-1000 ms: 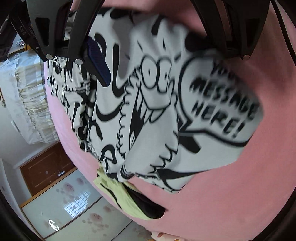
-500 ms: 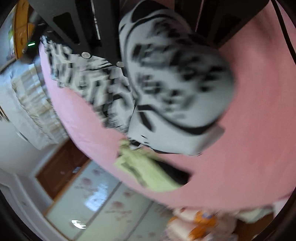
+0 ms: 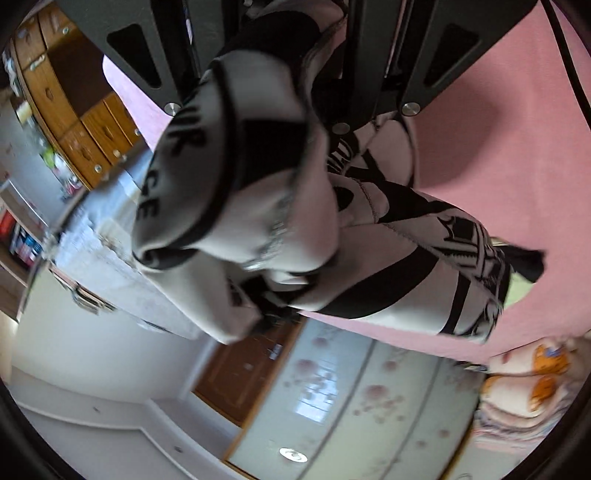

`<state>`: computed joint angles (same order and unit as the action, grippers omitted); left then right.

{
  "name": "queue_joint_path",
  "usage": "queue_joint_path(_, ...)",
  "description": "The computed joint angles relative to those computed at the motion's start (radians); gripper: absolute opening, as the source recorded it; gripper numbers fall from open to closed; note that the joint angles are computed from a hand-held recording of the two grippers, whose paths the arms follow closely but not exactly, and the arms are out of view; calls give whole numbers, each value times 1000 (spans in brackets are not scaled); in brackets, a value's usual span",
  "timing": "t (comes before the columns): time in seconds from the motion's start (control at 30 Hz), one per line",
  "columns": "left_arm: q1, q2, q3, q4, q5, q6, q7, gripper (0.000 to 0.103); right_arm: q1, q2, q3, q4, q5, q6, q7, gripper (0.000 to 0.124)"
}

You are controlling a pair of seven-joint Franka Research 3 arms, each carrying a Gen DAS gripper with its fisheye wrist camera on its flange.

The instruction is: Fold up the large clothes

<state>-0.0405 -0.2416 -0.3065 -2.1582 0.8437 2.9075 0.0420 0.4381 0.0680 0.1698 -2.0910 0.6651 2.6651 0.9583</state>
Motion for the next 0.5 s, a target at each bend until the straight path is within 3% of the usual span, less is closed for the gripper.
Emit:
queue_joint_path(0.2, -90, 178, -13, 207, 5, -70, 127, 9, -61, -149, -64, -92, 162, -188, -146, 36)
queue_joint_path(0.3, -153, 308, -4, 345, -23, -99, 221, 9, -93, -228, -100, -151, 133, -180, -115, 36)
queue_joint_path(0.4, -210, 439, 6, 477, -57, -105, 296, 9, -147, -289, -113, -213, -9, -102, -4, 36)
queue_joint_path(0.5, -260, 605, -6, 645, -137, -177, 436, 10, -217, -323, -109, -262, -201, -45, 150, 36)
